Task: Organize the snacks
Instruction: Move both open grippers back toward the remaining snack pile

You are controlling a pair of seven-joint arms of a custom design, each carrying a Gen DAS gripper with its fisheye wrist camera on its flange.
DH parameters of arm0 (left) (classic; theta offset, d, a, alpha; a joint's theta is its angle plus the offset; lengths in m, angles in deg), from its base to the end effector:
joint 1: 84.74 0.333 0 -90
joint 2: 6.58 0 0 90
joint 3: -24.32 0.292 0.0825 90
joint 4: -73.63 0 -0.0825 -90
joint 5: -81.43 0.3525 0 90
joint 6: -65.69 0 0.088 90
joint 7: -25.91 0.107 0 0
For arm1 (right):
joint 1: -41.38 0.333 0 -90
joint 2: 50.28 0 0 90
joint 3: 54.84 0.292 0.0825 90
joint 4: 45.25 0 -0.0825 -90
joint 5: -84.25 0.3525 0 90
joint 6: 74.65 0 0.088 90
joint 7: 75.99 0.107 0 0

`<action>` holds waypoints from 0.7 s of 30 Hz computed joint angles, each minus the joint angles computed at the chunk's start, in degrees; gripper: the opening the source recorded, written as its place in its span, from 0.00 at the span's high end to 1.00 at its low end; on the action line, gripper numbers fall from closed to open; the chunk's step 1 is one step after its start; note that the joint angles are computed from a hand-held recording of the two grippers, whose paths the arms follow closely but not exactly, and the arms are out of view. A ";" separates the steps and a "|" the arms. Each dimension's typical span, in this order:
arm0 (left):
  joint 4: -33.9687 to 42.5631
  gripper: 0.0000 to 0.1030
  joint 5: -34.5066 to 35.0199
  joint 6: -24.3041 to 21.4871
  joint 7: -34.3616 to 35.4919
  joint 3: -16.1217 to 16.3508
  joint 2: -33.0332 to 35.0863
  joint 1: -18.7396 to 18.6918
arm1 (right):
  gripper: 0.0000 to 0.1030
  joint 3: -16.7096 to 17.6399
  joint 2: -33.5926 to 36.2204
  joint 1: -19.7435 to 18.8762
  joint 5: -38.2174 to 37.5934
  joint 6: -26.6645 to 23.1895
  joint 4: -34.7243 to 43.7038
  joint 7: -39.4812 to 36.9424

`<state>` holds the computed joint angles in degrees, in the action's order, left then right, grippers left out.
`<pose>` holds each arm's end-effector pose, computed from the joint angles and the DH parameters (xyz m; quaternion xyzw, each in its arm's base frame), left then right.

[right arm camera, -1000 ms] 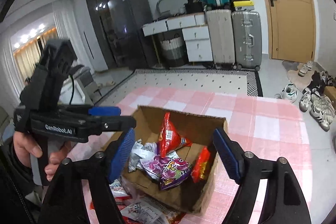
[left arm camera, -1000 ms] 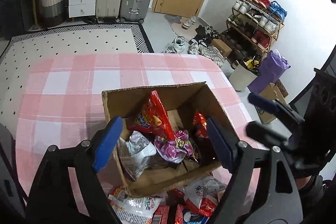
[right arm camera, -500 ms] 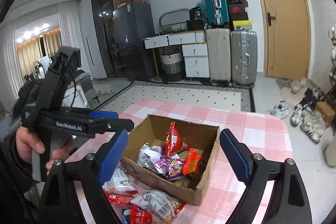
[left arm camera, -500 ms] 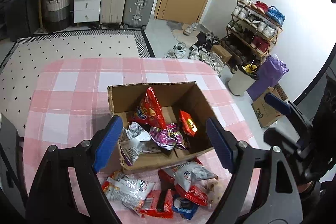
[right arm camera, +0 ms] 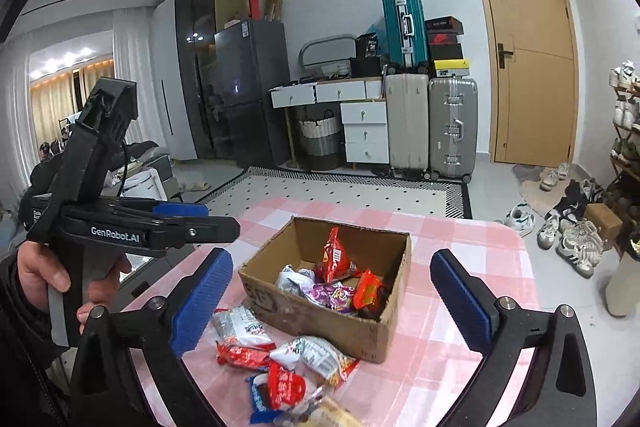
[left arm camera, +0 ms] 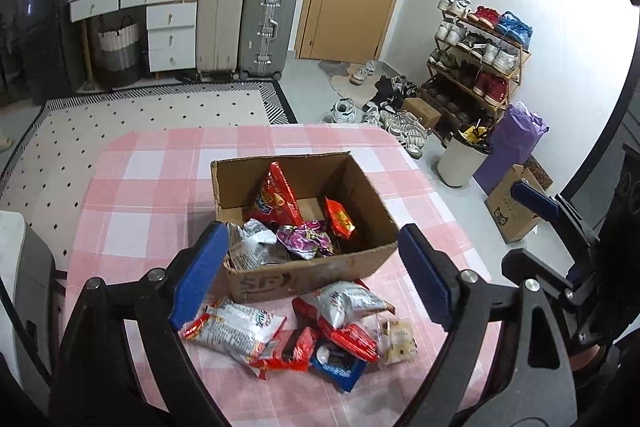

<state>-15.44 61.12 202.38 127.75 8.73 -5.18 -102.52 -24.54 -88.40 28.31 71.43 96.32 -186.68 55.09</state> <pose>0.4844 -0.3201 0.6931 -0.4110 0.8091 -0.4121 0.0814 0.3706 0.1840 0.6052 -0.5579 0.6264 -0.3557 0.4121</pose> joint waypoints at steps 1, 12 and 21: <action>-2.01 0.17 -0.07 1.36 -0.47 0.04 -1.65 0.03 | 0.01 0.08 -1.12 0.28 0.10 -0.42 -0.59 0.31; -17.68 0.01 -5.14 8.82 1.78 3.96 -15.88 -3.84 | 0.01 0.95 -14.07 5.07 2.73 -5.31 -7.90 3.84; -29.05 0.01 -5.81 10.66 1.92 7.49 -25.67 -9.14 | 0.01 2.56 -20.05 10.83 3.81 -10.08 -12.44 6.71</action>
<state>-44.49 55.30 213.04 129.67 16.22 -30.85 -111.66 -21.98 -108.45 39.14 75.23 86.25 -199.11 61.80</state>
